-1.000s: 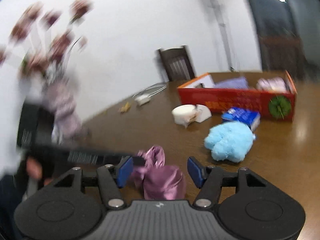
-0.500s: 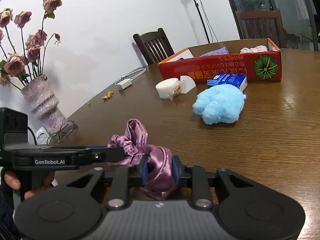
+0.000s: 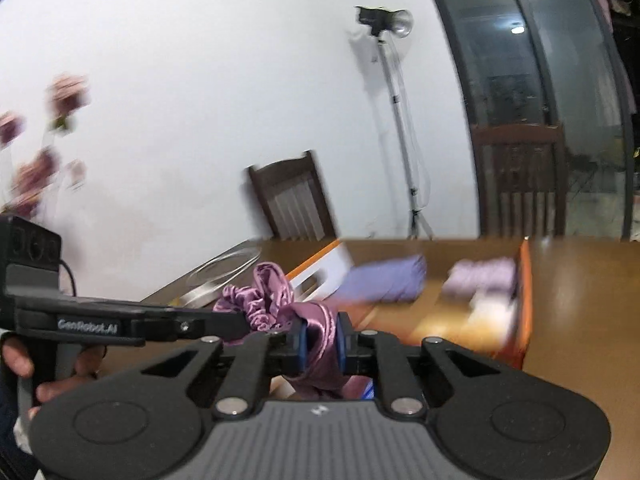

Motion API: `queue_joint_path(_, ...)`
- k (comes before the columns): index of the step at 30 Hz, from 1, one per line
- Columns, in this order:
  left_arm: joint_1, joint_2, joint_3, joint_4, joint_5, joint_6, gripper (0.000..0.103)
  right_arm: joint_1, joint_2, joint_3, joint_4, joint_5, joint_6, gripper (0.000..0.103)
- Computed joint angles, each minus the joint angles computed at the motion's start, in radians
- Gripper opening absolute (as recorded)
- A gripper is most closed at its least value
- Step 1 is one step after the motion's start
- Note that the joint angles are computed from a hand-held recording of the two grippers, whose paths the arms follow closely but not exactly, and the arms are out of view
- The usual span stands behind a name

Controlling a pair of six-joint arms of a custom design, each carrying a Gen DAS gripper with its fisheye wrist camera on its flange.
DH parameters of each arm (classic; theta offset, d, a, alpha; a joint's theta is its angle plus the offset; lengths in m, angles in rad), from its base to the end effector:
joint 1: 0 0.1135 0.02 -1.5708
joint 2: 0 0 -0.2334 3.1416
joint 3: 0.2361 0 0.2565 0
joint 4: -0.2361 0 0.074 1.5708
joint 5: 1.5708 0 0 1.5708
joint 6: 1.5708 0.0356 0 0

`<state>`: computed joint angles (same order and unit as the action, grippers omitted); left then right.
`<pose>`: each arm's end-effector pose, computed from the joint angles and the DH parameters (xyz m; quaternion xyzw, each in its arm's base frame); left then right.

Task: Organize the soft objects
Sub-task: 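Carry the scrunchie into the box and open the right gripper, then move the right gripper back and grasp the light blue fluffy plush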

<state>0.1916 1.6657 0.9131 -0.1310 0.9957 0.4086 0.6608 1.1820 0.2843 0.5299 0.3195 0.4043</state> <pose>0.3241 0.0324 0.1470 0.2495 0.8050 -0.3420 0.4157 0.1920 0.1351 0.1331 -0.0148 0.8188 0.1707 0.5479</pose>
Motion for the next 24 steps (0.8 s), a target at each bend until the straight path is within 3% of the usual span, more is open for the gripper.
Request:
queue_joint_path(2, -0.123, 0.184, 0.223, 0.005, -0.105, -0.12, 0.017, -0.201, 0.184, 0.163, -0.005, -0.159, -0.059, 0.014)
queue_joint_path(5, -0.241, 0.439, 0.554, -0.088, -0.238, -0.217, 0.017, -0.365, 0.473, 0.437, -0.079, -0.26, -0.112, 0.014)
queue_joint_path(9, -0.34, 0.728, 0.935, -0.239, -0.382, -0.277, 0.017, -0.484, 0.781, 0.771, -0.233, -0.31, -0.163, 0.014)
queue_joint_path(12, -0.374, 0.827, 1.073, -0.335, -0.438, -0.27, 0.021, -0.503, 0.901, 0.936, -0.373, -0.276, -0.198, 0.014)
queue_joint_path(13, -0.385, 0.849, 1.106, -0.366, -0.459, -0.263, 0.025, -0.496, 0.915, 0.957, -0.39, -0.243, -0.215, 0.015)
queue_joint_path(14, -0.39, 0.861, 1.121, -0.377, -0.47, -0.259, 0.036, -0.486, 0.928, 0.977, -0.412, -0.215, -0.235, 0.016)
queue_joint_path(18, -0.391, 0.874, 1.133, -0.405, -0.486, -0.264, 0.043, -0.46, 0.978, 1.088, -0.562, -0.143, -0.284, 0.019)
queue_joint_path(20, -0.377, 0.861, 1.119, -0.401, -0.469, -0.265, 0.064, -0.476, 0.98, 1.108, -0.58, -0.154, -0.267, 0.035)
queue_joint_path(22, -0.356, 0.794, 1.033, -0.346, -0.458, -0.251, 0.068, -0.49, 0.951, 1.069, -0.555, -0.18, -0.243, 0.042)
queue_joint_path(24, -0.341, 0.725, 0.969, -0.328, -0.465, -0.217, 0.068, -0.489, 0.884, 0.986, -0.518, -0.2, -0.222, 0.043)
